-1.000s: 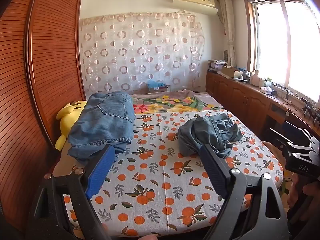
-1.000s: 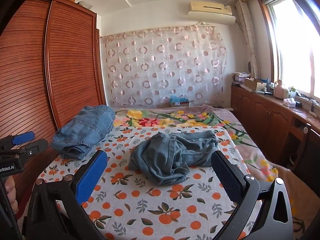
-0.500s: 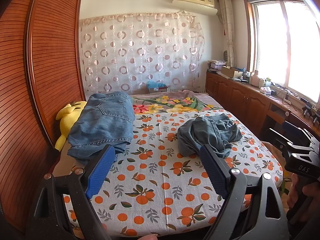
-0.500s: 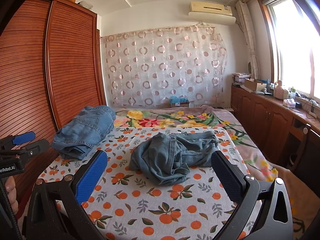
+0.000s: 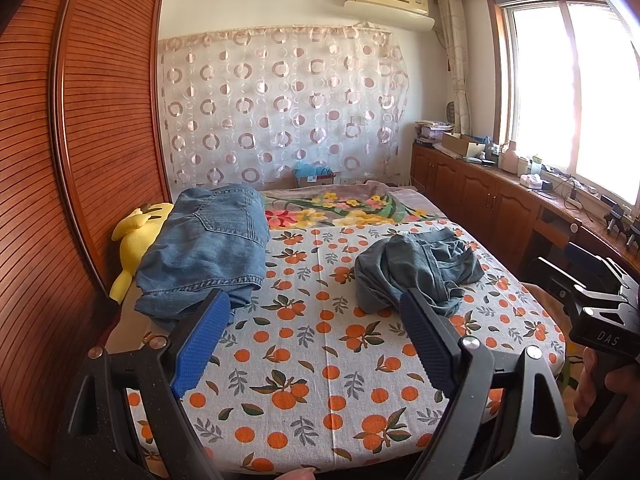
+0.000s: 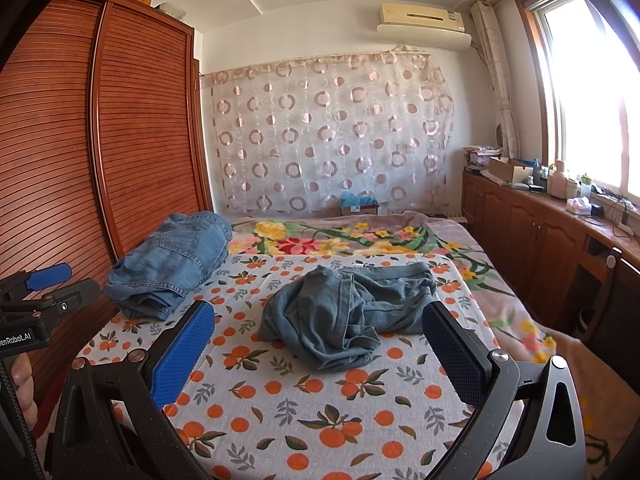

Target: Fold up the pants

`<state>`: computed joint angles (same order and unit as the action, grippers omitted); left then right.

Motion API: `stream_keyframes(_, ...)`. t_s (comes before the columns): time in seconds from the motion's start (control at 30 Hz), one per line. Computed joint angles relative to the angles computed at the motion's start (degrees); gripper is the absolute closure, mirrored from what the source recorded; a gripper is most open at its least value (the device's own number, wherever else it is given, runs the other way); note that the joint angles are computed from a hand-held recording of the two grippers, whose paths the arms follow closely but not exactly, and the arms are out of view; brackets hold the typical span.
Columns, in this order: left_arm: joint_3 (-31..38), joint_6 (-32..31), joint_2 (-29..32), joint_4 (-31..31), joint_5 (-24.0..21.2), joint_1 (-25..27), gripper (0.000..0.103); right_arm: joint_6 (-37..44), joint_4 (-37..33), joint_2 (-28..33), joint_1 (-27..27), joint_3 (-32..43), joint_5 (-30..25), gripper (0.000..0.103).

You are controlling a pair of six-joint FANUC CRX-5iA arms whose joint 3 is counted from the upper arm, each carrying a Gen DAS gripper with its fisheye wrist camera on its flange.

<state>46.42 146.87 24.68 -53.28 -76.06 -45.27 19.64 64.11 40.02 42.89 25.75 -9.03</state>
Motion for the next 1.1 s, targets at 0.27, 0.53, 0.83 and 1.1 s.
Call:
stream_keyframes(0.27, -0.06, 0.05, -0.03, -0.03, 0.07, -0.01, 0.016, 0.37, -0.49, 0.15, 0.12, 0.4, -0.35, 0.0)
stream_keyframes(0.53, -0.04, 0.03, -0.02, -0.04, 0.08, -0.01, 0.016, -1.59, 1.56, 0.02, -0.13, -0.09, -0.01, 0.0)
stream_keyframes(0.83, -0.04, 0.07, -0.02, -0.12, 0.07, -0.03, 0.016, -1.9, 1.88, -0.02, -0.21, -0.17, 0.04, 0.0)
stream_keyframes(1.1, -0.06, 0.02, -0.03, -0.11, 0.09, -0.04, 0.016, -2.44, 2.56, -0.07, -0.32, -0.37, 0.17, 0.0)
